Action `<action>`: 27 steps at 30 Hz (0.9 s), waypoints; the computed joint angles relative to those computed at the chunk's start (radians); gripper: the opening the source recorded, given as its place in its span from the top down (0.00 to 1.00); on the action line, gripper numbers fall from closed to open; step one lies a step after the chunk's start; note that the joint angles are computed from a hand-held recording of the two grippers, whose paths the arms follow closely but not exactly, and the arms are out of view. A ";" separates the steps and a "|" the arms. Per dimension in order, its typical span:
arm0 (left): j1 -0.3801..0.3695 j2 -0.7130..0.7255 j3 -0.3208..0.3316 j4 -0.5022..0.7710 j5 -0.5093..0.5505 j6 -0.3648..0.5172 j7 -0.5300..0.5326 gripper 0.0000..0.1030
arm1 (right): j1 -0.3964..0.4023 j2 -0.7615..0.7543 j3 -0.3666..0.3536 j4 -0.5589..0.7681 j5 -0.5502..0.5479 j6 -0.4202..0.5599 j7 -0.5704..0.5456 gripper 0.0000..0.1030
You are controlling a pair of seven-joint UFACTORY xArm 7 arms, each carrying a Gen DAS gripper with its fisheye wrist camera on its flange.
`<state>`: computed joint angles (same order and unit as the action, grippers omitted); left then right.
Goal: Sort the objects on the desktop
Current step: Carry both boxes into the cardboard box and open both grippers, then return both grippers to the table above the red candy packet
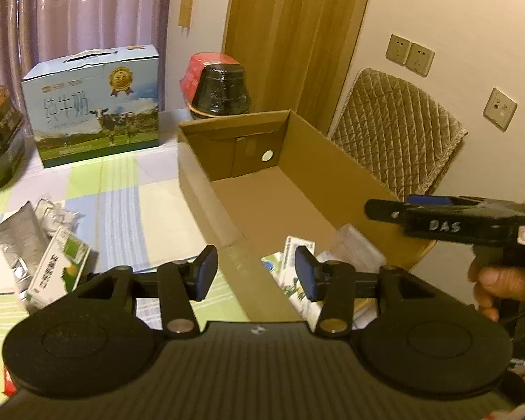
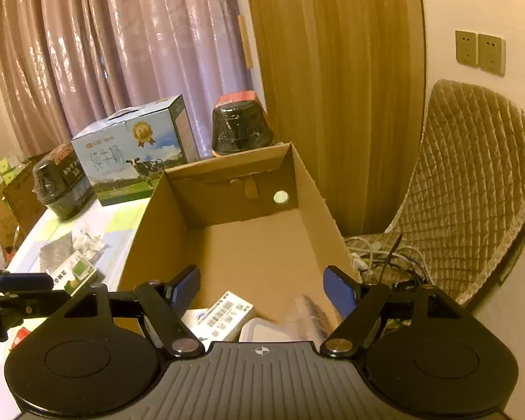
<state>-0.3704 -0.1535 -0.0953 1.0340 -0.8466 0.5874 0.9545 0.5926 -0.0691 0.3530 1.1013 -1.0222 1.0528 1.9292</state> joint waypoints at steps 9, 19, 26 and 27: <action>0.034 -0.078 0.050 -0.077 0.015 0.042 0.020 0.46 | 0.082 0.073 0.029 0.110 -0.025 0.089 0.039 0.18; 0.087 -0.165 0.116 -0.172 0.089 0.056 0.013 0.32 | 0.230 0.228 -0.018 0.296 -0.086 0.105 0.041 0.07; 0.143 -0.217 0.177 -0.230 0.143 0.078 0.027 0.15 | 0.318 0.355 -0.085 0.434 -0.075 0.046 -0.032 0.03; 0.155 -0.219 0.184 -0.234 0.157 0.079 0.024 0.14 | 0.328 0.369 -0.096 0.449 -0.069 0.035 -0.039 0.03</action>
